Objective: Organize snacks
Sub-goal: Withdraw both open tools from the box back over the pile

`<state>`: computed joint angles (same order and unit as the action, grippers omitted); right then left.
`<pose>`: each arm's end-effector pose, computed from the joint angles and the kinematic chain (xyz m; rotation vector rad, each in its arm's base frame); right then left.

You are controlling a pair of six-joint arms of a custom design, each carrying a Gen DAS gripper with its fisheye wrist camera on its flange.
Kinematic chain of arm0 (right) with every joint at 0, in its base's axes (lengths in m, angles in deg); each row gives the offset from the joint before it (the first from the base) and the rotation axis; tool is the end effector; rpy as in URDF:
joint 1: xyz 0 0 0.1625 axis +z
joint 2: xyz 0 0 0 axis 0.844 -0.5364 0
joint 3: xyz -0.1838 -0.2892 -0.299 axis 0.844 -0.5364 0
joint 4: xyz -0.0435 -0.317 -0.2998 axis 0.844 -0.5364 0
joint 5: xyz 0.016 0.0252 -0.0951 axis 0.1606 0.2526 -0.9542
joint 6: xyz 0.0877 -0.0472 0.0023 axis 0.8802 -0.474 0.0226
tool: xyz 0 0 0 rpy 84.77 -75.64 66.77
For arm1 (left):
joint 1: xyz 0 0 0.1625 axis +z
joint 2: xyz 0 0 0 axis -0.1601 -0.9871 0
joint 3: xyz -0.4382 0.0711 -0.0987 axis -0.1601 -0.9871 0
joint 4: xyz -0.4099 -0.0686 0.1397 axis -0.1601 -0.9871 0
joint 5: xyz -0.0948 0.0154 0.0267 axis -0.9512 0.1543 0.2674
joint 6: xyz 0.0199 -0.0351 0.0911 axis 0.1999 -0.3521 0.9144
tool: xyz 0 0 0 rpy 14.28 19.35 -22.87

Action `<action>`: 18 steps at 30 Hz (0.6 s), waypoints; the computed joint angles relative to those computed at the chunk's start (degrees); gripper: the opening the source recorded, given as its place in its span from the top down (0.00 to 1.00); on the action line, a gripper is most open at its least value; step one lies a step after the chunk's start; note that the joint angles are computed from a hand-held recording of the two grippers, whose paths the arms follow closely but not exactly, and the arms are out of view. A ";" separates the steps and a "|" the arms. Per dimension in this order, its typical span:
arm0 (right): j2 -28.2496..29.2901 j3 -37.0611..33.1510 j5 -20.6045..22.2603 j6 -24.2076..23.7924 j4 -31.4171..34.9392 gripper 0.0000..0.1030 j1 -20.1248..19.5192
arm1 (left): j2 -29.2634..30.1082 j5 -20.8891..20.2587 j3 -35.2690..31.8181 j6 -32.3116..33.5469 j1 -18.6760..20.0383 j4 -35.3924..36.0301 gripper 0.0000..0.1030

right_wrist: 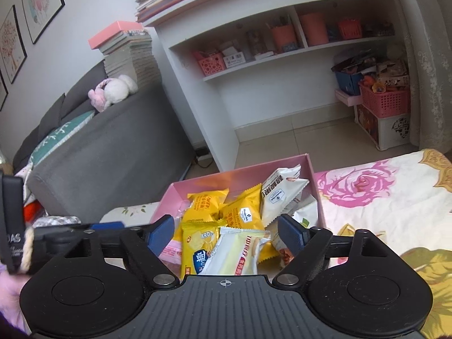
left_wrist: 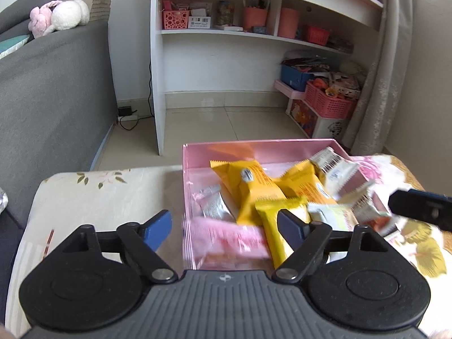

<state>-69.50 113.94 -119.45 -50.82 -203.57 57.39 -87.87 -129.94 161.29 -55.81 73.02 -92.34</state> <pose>0.2919 -0.4427 -0.0120 0.0155 -2.5223 1.3733 -0.0504 -0.5229 0.2515 0.7935 2.3880 -0.8103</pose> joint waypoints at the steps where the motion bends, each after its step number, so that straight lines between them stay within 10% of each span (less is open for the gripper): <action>1: -0.25 0.41 -0.33 0.31 -0.10 0.16 0.30 | -0.70 0.05 0.47 -0.34 -0.17 0.63 0.18; 18: -3.12 4.97 -6.12 6.54 5.94 0.06 6.59 | -13.69 2.82 8.96 -6.65 -4.50 9.97 0.00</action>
